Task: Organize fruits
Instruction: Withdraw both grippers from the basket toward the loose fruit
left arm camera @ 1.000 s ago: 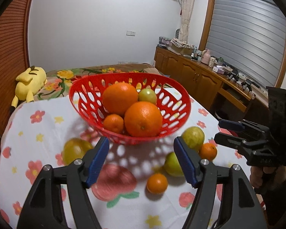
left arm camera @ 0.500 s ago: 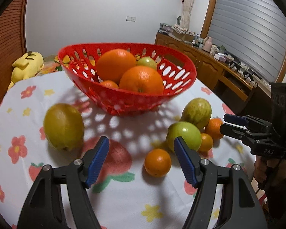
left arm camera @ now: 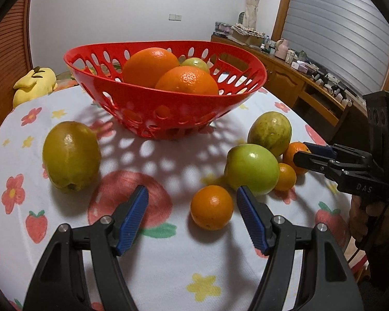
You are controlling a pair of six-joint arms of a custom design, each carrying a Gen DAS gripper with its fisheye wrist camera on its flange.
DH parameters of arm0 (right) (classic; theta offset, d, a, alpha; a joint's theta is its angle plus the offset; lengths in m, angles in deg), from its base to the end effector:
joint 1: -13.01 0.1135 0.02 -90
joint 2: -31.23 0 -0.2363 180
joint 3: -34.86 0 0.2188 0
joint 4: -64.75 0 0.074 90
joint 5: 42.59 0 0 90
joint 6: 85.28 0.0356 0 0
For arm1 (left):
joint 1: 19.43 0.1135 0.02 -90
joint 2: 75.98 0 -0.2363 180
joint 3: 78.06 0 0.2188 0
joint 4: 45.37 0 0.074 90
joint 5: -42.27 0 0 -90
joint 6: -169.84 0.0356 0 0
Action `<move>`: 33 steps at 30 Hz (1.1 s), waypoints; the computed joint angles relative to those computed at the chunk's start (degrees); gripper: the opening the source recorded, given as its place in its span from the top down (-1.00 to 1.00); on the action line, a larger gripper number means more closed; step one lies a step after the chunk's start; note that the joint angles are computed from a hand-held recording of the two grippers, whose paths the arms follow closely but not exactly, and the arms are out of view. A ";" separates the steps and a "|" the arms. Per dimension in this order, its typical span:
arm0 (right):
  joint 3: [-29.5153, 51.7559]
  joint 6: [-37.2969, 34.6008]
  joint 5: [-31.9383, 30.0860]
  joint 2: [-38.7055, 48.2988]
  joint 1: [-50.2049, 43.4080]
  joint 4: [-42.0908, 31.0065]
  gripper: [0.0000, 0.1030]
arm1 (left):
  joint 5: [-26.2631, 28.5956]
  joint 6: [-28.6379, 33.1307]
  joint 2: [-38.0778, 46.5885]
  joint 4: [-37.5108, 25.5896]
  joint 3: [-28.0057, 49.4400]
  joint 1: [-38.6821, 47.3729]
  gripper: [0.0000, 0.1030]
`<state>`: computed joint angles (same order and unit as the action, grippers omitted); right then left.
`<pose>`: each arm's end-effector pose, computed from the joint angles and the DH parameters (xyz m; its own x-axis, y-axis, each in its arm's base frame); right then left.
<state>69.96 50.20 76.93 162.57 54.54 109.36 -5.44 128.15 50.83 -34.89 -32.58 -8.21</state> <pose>0.1744 0.1311 -0.0089 -0.6596 0.2446 -0.7107 0.1745 0.9696 0.1717 0.2278 0.0208 -0.0084 -0.5621 0.4517 -0.6929 0.7402 0.6484 -0.1778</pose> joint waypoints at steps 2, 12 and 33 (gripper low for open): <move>0.20 0.36 0.23 0.31 0.19 -0.34 -0.01 | -0.11 0.31 0.24 -0.34 0.23 -0.21 -0.37; 1.71 0.71 0.53 0.60 0.28 -2.64 -0.01 | 0.33 3.03 0.72 -2.04 0.50 -0.33 -0.04; 2.61 0.86 0.06 1.08 0.14 -3.78 0.01 | 2.86 4.74 0.79 -0.64 -0.74 2.16 0.37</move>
